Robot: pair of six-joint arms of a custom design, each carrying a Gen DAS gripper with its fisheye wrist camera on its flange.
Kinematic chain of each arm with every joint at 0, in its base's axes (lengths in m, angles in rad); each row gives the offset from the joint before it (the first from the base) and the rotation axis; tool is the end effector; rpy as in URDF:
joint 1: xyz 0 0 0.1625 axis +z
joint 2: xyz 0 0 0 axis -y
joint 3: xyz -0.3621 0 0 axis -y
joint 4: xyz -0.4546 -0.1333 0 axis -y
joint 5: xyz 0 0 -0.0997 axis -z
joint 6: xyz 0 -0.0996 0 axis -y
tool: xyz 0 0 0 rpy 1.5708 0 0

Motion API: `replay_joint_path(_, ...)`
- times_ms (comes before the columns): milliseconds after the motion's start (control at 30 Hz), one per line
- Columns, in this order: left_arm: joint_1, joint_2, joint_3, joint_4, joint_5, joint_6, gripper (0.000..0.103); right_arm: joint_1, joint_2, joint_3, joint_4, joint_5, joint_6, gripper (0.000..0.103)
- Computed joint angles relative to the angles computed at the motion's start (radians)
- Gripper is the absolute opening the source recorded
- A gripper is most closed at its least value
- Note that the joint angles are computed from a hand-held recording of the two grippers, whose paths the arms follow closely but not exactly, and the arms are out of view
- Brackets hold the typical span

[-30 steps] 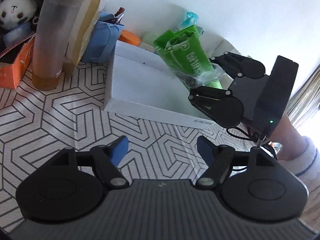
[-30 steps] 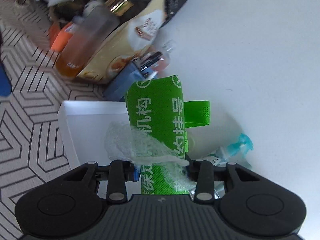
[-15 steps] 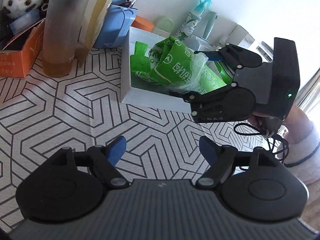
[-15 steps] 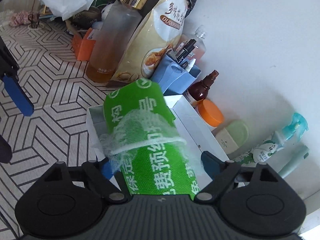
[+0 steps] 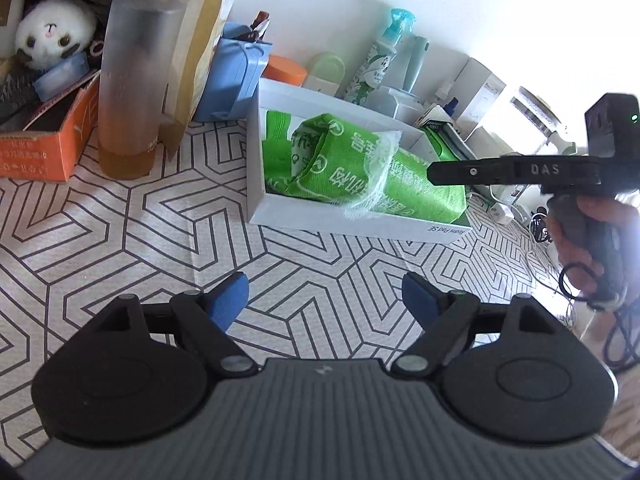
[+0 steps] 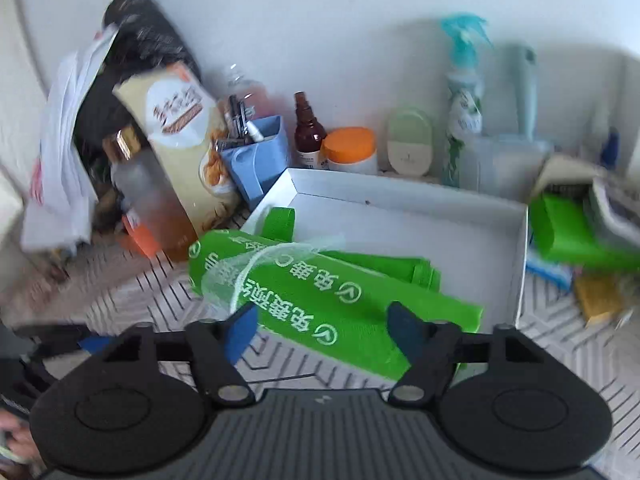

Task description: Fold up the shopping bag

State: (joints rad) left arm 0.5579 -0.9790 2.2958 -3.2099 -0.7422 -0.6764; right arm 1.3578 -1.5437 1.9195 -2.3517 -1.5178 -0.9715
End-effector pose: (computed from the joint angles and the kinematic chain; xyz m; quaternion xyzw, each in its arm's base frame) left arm -0.2572 -0.4041 -0.0093 0.0876 0.9016 -0.3946 0.1540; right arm 0.0163 -0.5801 0.3055 0.3675 -0.9077 0.1813 0.0907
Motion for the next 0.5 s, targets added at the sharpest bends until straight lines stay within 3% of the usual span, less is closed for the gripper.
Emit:
replay_joint_path(100, -0.003, 0.013, -0.011, 0.015, 0.003, 0.002, 0.087, -0.037, 0.000, 0.022, -0.032, 0.071, 0.034, 0.060)
replay_joint_path(233, -0.004, 0.022, -0.032, 0.087, -0.001, -0.017, 0.087, -0.037, -0.021, 0.113, -0.187, 0.070, -0.061, 0.061)
replay_joint_path(300, -0.019, 0.024, -0.036, 0.109, 0.029, -0.027, 0.087, -0.057, -0.064, 0.158, -0.219, 0.112, -0.083, 0.064)
replay_joint_path(367, -0.033, 0.021, -0.047, 0.159, 0.061, -0.042, 0.089, -0.094, -0.136, 0.187, -0.173, 0.173, -0.062, 0.076)
replay_joint_path(400, -0.037, 0.020, -0.059, 0.205, 0.075, -0.058, 0.099, -0.112, -0.181, 0.208, -0.156, 0.191, -0.051, 0.089)
replay_joint_path(433, -0.040, 0.019, -0.074, 0.261, 0.088, -0.080, 0.103, -0.129, -0.224, 0.230, -0.145, 0.201, -0.048, 0.095)
replay_joint_path(500, -0.041, 0.026, -0.114, 0.400, 0.116, -0.140, 0.103, -0.163, -0.307, 0.287, -0.165, 0.206, -0.090, 0.096)
